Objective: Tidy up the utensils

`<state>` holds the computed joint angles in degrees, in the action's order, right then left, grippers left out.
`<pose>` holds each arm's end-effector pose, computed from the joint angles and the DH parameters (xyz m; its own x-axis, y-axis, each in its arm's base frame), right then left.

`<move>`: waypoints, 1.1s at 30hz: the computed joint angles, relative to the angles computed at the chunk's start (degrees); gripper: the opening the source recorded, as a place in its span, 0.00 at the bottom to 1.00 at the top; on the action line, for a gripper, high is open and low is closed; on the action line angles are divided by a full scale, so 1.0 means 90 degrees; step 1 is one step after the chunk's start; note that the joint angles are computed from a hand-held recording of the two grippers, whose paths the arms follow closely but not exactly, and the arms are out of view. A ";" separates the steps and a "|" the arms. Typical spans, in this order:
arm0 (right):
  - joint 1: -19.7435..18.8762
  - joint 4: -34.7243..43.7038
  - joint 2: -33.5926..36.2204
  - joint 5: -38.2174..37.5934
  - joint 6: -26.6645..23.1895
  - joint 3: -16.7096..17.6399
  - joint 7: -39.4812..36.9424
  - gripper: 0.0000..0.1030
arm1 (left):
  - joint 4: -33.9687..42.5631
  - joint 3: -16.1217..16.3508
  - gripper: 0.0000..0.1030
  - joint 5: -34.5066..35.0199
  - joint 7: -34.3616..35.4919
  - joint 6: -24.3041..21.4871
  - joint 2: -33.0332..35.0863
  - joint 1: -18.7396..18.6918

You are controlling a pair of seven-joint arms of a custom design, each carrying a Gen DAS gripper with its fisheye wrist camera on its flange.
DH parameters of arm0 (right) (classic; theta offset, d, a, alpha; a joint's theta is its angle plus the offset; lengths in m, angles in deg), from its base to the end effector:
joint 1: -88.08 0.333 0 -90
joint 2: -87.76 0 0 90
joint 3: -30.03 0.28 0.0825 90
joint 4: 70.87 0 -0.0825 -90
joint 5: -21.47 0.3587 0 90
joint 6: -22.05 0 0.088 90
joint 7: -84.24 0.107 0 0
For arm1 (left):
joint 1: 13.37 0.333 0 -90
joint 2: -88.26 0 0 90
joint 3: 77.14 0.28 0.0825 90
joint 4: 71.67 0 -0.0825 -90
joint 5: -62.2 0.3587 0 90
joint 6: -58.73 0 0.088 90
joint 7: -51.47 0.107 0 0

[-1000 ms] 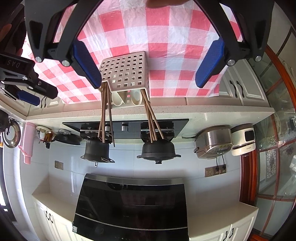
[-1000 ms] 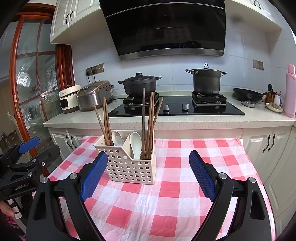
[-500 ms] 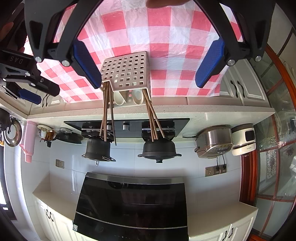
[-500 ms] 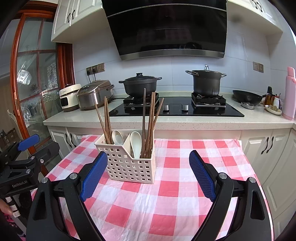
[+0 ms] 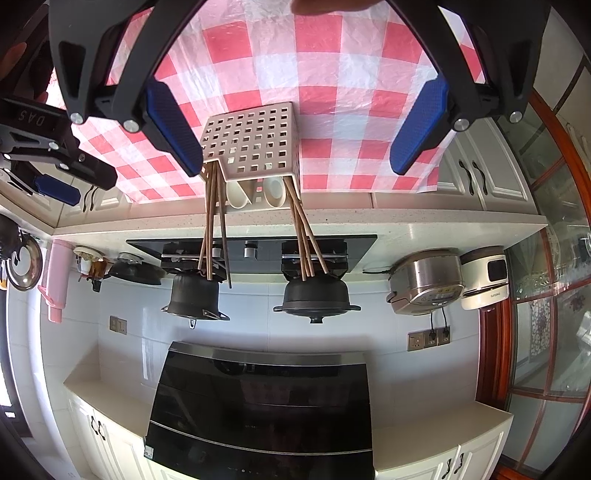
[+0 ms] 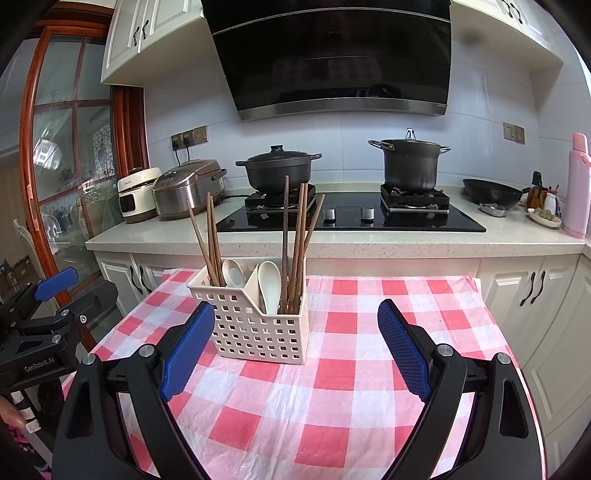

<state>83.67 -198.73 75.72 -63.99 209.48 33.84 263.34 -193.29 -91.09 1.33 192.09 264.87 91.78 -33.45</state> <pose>0.4711 0.0976 0.5064 0.0771 -0.9921 -0.0992 -0.4326 0.0563 -0.8998 0.4958 -0.1989 0.4849 -0.1777 -0.9841 -0.0047 -0.3392 0.0658 -0.9384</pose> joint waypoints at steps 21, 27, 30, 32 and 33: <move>-0.0092 -0.0032 -0.0049 -0.0056 0.0027 0.0066 0.0069 0.82 | -0.0006 -0.0004 0.95 0.0031 -0.0009 -0.0018 -0.0018 0.0002; 0.0012 -0.0059 -0.0050 0.0029 0.0009 -0.0029 -0.0005 0.82 | 0.0000 0.0000 0.95 0.0037 -0.0021 -0.0111 -0.0028 0.0008; -0.0031 -0.0108 -0.0075 0.0171 0.0011 0.0006 -0.0135 0.82 | 0.0057 0.0009 0.95 -0.0134 0.0109 -0.0108 0.0004 -0.0029; -0.0099 -0.0143 -0.0094 0.0233 0.0042 0.0052 -0.0181 0.82 | 0.0199 0.0021 0.95 -0.0495 0.0476 -0.0061 0.0074 -0.0095; -0.0146 -0.0140 -0.0085 0.0253 0.0053 0.0091 -0.0199 0.82 | 0.0259 0.0020 0.95 -0.0630 0.0613 -0.0045 0.0109 -0.0119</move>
<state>82.35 -199.99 74.95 -61.71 209.95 34.66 261.55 -190.96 -90.91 -4.35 197.61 264.46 92.76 -34.52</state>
